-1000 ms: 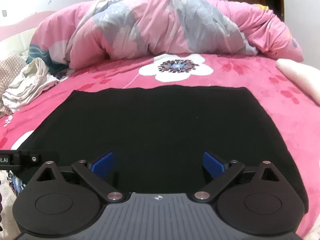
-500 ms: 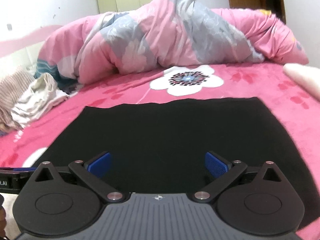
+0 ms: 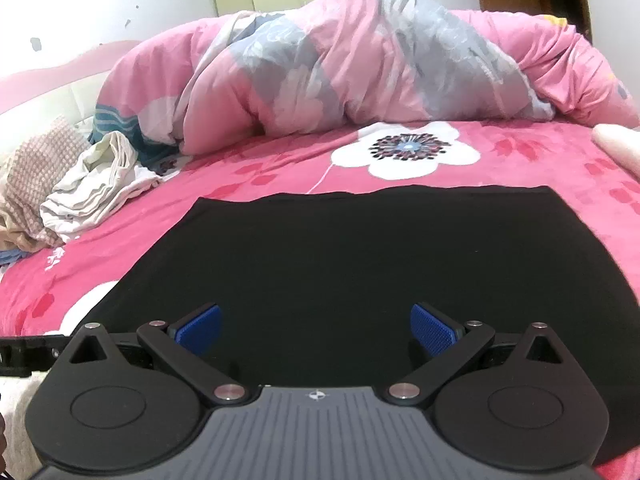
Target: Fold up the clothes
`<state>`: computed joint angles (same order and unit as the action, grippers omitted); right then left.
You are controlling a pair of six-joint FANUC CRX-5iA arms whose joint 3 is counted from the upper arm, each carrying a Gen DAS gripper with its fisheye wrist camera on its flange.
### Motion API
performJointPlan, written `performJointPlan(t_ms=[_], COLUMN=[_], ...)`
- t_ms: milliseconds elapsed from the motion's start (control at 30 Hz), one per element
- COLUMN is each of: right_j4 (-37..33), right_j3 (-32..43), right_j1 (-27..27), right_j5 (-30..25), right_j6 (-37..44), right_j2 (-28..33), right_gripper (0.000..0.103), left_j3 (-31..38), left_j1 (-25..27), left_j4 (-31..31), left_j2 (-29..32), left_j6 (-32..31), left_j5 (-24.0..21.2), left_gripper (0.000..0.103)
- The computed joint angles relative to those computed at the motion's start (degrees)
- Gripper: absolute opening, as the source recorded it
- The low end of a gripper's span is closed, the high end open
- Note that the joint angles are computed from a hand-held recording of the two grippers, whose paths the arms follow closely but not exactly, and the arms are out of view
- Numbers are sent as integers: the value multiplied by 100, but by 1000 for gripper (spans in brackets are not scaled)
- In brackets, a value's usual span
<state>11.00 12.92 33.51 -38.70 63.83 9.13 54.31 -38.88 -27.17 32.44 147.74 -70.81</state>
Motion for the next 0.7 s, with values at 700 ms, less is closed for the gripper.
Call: performJointPlan(t_ms=[700], right_j4=[528], right_j3=[-659], right_j1=[353], right_j5=[965], right_j6=[180], right_j2=[-313], right_gripper=[100], left_j3=[-361], left_j1=[-245], left_j4=[-574], left_j2=[-298], left_j6=[585], left_j5=[-209], left_gripper=[84])
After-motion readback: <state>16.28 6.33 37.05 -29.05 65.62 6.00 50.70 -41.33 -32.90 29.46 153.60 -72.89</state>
